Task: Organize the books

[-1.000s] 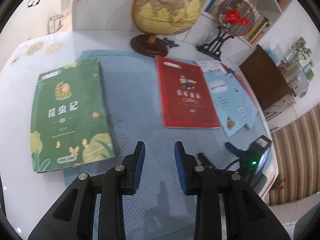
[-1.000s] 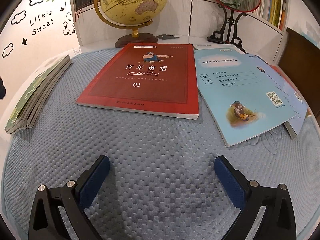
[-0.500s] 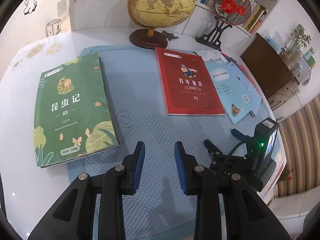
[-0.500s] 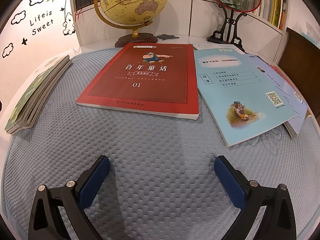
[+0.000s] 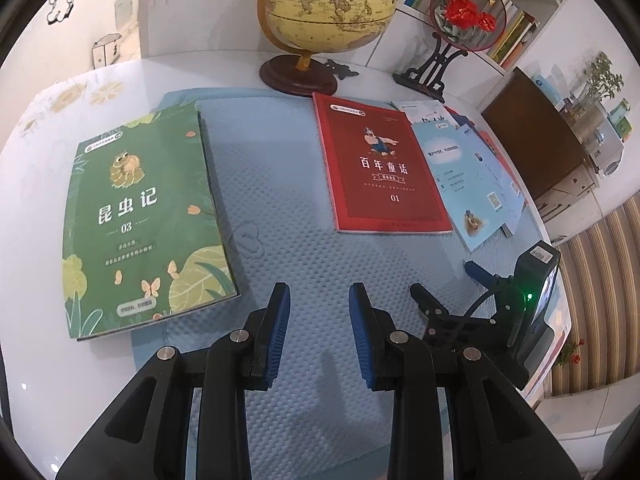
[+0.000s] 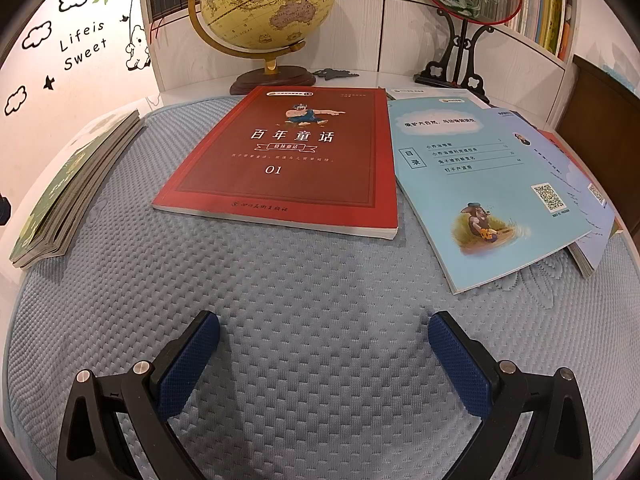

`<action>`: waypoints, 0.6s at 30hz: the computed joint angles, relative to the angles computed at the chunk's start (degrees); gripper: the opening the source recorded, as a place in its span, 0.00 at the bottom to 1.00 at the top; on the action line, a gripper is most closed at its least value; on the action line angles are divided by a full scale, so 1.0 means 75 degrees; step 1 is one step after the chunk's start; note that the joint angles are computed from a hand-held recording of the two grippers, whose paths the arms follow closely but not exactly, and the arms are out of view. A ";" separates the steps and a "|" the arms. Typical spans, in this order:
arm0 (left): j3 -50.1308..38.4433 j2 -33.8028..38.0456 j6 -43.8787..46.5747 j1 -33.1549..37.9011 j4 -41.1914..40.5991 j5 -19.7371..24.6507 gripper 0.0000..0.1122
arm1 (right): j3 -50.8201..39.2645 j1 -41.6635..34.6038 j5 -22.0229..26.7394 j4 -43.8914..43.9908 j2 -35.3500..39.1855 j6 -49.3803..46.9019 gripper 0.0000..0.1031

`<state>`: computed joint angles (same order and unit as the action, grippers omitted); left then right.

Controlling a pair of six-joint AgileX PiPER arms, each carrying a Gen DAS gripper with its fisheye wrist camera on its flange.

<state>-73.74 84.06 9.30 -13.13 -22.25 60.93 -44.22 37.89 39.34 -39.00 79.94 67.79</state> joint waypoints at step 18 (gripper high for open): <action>-0.1334 0.1367 0.0321 -0.0008 -0.0519 0.0170 0.25 | -0.0010 -0.0001 0.0007 0.0003 0.0006 -0.0004 1.00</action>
<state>-83.75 94.31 11.71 -13.19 -26.14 62.20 -44.29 37.88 39.40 -38.98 79.98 67.76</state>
